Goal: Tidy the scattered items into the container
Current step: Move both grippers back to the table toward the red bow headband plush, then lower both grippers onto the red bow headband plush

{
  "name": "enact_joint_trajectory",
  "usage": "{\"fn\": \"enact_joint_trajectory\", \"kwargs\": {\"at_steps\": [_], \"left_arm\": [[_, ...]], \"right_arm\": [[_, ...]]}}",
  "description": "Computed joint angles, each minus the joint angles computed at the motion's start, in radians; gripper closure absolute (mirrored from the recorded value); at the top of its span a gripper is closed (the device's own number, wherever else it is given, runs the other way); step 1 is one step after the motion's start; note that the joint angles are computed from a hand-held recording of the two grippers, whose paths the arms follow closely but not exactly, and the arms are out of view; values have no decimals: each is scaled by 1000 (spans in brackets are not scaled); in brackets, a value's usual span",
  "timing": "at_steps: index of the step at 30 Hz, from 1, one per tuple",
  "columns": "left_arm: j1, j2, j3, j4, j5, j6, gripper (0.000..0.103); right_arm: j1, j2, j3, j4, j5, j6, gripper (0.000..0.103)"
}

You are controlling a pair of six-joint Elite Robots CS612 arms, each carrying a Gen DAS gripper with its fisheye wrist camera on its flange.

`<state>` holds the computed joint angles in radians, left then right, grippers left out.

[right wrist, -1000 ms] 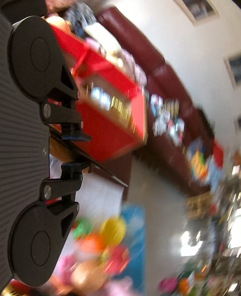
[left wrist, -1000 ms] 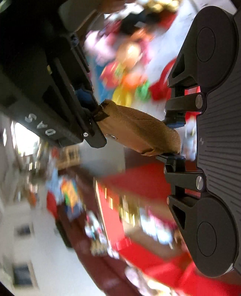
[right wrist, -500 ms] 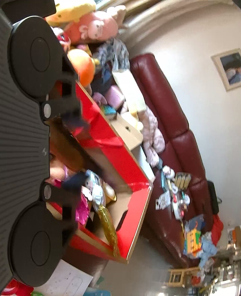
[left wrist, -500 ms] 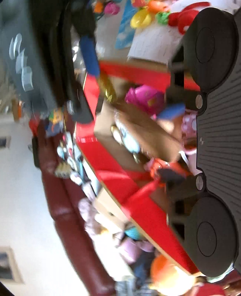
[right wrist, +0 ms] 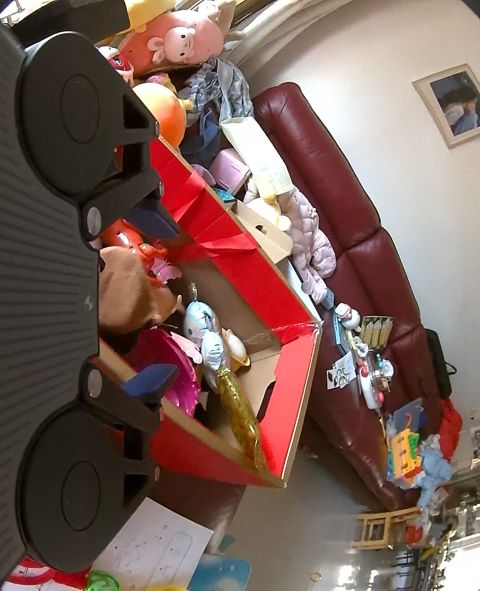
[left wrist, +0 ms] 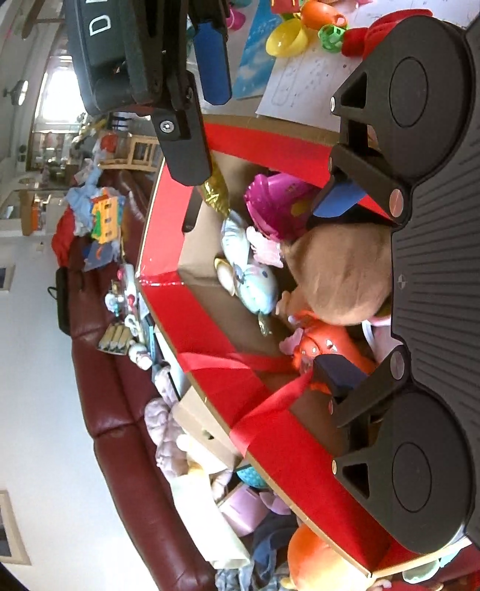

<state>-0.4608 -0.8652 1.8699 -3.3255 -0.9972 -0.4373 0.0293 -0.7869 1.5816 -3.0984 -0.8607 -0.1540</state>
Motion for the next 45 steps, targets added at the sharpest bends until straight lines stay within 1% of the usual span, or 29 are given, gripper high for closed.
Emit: {"fn": "enact_joint_trajectory", "kwargs": {"at_steps": [5,9,15,19,23,27,29,32,35,38,40,42,45], "left_arm": [[-9,8,-11,-31,1,46,13],[-25,12,-18,-73,-2,112,12],[-54,22,-35,-117,-38,211,12],[-73,31,-47,-124,-72,271,11],[-92,45,-63,-93,-120,320,10],[-105,71,-95,-18,-174,349,10],[-107,84,-110,24,-211,352,10],[-103,110,-138,81,-285,351,10],[-99,140,-167,132,-355,343,11],[-96,161,-192,183,-403,327,13],[-96,177,-210,188,-402,318,14],[-94,193,-228,170,-399,318,14],[-86,213,-256,154,-432,340,13]], "right_arm": [[-12,-5,4,23,17,-12,24],[-33,-9,14,-4,7,15,22],[-74,-13,37,-55,-70,106,22],[-94,-8,53,-64,-109,139,22],[-112,-2,63,-58,-138,154,22],[-133,6,73,-56,-165,194,22],[-143,10,78,-54,-181,207,22],[-157,18,86,-46,-208,220,22],[-167,29,91,-33,-249,224,24],[-179,43,85,5,-274,246,29],[-184,51,82,25,-295,259,30],[-189,59,80,45,-306,264,30],[-195,68,74,89,-311,270,30]]}}
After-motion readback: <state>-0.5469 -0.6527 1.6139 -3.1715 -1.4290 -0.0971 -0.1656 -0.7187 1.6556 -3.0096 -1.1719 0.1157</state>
